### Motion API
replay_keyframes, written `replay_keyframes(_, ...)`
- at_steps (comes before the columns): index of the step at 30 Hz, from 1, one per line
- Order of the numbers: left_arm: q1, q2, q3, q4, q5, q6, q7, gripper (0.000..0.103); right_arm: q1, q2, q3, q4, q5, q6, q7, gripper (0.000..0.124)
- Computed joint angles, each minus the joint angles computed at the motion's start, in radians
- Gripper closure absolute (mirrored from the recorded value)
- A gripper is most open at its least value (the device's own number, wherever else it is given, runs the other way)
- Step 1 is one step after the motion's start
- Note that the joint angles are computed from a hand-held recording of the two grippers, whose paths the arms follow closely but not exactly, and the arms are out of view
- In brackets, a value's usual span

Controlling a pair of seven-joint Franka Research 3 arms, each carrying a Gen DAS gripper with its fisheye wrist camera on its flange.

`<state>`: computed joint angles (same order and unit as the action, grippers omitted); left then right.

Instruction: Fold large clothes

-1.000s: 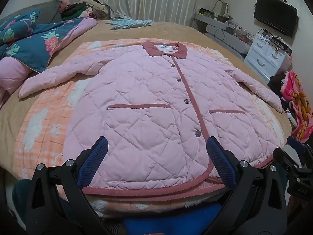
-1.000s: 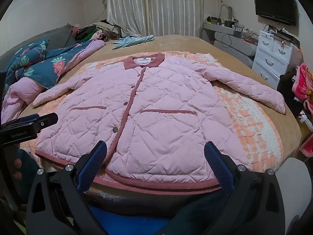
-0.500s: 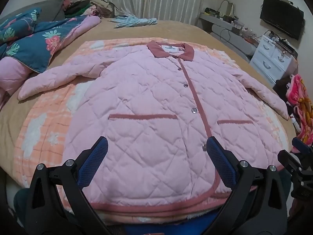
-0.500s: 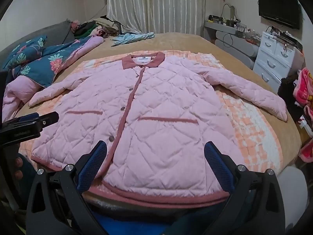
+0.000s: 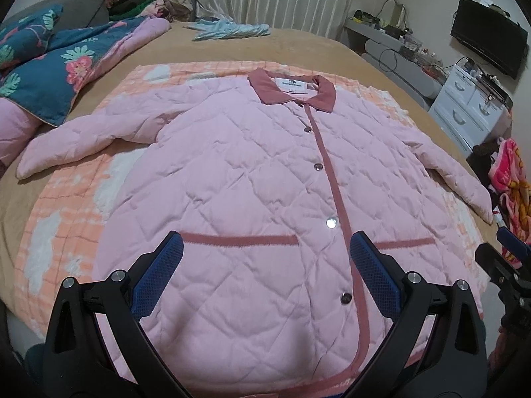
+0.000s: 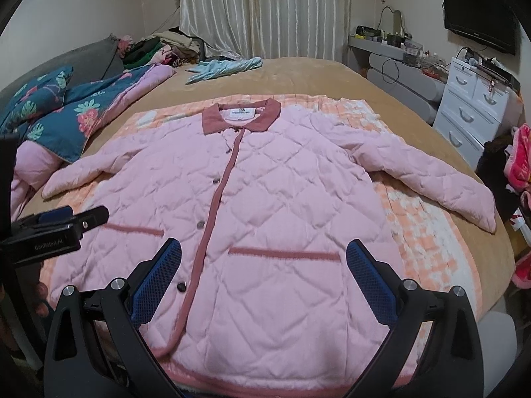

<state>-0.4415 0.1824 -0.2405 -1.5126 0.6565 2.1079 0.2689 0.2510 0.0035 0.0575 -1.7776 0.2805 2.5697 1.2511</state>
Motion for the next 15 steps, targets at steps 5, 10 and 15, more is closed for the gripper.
replay_keyframes(5, 0.008, 0.056, 0.014, 0.083, -0.021, -0.009, 0.043, 0.009, -0.001, 0.088, -0.002, 0.122, -0.004, -0.032, 0.026, 0.025)
replay_keyframes(10, 0.011, 0.119, 0.034, 0.177, -0.046, -0.007, 0.085, 0.009, 0.0, 0.172, -0.006, 0.246, -0.023, -0.064, 0.06, 0.025)
replay_keyframes(15, 0.0, 0.194, 0.059, 0.295, -0.063, -0.023, 0.132, 0.009, -0.003, 0.251, -0.011, 0.367, -0.031, -0.088, 0.085, 0.025)
